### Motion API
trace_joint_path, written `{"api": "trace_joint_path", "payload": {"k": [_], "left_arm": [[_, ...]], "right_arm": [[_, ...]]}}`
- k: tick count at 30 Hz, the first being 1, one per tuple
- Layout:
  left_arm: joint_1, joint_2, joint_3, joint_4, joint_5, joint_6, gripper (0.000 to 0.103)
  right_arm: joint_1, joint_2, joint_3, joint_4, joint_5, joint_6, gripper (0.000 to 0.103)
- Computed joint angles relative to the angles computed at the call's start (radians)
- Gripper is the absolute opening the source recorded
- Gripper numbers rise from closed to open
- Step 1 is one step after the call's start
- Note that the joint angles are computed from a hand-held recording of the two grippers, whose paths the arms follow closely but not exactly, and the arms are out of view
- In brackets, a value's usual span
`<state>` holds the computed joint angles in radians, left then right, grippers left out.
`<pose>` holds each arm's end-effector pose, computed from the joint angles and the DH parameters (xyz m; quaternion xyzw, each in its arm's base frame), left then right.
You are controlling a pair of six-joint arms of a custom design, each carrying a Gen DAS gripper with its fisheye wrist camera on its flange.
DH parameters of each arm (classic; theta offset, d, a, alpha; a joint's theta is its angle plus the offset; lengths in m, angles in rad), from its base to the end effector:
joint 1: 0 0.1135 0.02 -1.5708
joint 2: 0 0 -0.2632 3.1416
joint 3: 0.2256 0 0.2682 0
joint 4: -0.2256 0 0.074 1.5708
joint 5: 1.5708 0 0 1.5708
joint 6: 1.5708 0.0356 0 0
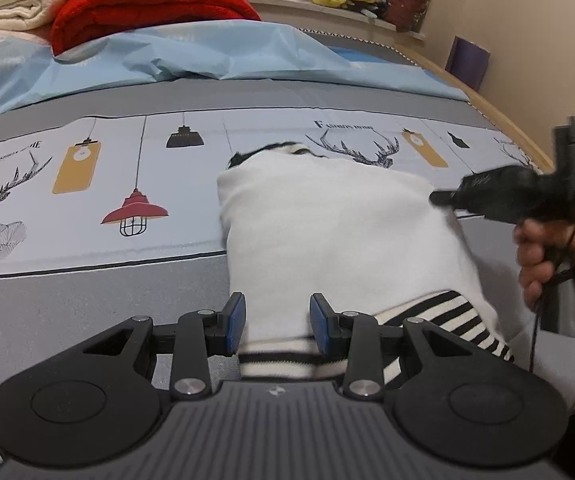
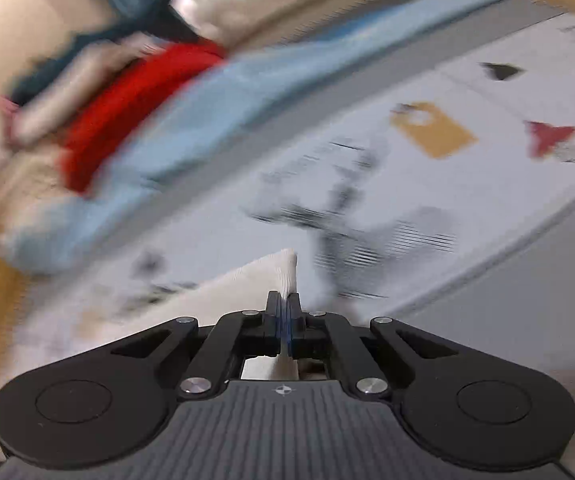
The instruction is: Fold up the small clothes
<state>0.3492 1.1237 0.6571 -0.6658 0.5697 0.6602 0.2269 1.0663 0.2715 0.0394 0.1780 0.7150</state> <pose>0.2046 0.0541 0.1927 0.2055 0.9160 -0.1392 0.3153 0.1944 0.0384 0.1246 0.2552 0.8788 0.1065 0.3890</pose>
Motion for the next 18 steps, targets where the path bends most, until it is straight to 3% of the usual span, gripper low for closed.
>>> {"api": "trace_joint_path", "payload": {"k": [5,7,9,12,14,16,18], "left_arm": [[-0.013,-0.020,-0.019,0.008,-0.006,0.032,0.039],[-0.015,-0.021,-0.018,0.018,0.012,0.021,0.039],[-0.024,-0.022,-0.019,0.037,0.032,0.002,0.039],[-0.067,-0.023,-0.030,0.103,0.052,-0.054,0.037],[-0.112,-0.008,-0.036,0.163,0.051,-0.104,0.034],[-0.167,0.028,-0.039,0.234,0.029,-0.148,0.027],[-0.230,0.102,-0.027,0.295,-0.031,-0.179,0.010]], "right_arm": [[0.119,0.130,0.088,-0.090,0.112,-0.040,0.004],[0.198,0.055,0.103,-0.177,0.230,-0.038,0.008],[0.254,-0.084,0.082,-0.228,0.261,-0.049,0.008],[0.336,-0.280,0.038,-0.251,0.166,-0.151,0.008],[0.386,-0.325,0.022,-0.259,0.064,-0.233,0.008],[0.437,-0.302,0.018,-0.272,-0.016,-0.289,0.008],[0.482,-0.208,0.032,-0.295,-0.060,-0.324,0.008]]}}
